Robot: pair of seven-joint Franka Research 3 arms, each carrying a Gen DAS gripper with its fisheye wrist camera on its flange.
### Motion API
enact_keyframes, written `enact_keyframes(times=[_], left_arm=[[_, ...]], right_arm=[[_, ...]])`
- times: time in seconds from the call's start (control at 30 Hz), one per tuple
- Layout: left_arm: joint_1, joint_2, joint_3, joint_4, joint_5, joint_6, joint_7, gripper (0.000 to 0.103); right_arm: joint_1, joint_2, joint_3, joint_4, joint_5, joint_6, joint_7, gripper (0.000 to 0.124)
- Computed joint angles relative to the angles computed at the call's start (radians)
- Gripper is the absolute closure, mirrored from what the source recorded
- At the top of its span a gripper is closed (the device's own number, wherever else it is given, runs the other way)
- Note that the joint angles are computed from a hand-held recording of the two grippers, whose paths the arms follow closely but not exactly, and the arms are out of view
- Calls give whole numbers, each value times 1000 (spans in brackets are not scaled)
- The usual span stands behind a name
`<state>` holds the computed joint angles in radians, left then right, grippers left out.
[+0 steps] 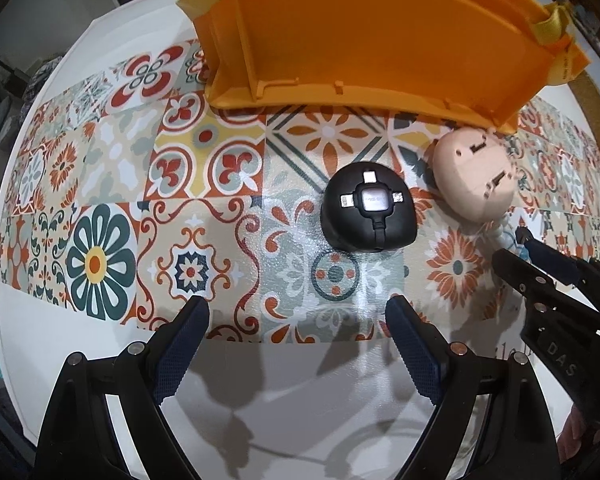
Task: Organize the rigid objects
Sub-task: 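Move the left tool to the black round hub while the right tool approaches the astronaut figurine, then close the left tool on the black hub while the right tool grasps the astronaut figurine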
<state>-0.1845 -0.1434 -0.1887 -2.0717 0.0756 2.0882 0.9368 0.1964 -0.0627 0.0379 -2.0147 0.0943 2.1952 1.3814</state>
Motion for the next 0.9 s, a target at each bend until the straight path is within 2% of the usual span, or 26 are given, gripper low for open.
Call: enact_keyframes(times=[0.37,0.67,0.9], left_arm=[[-4,-4,4,-10,-27,56,72,13],[-8,82,-6,61,-2,97,127,13],[-9,165,-14,135,30,94,133,19]], right_arm=[[-30,-90,-24,-38,111,-24,-19,86],[-46,-85,-22,-41,119,-28,29,86],[-52,-65,-26,-33,117,-34,59,86]])
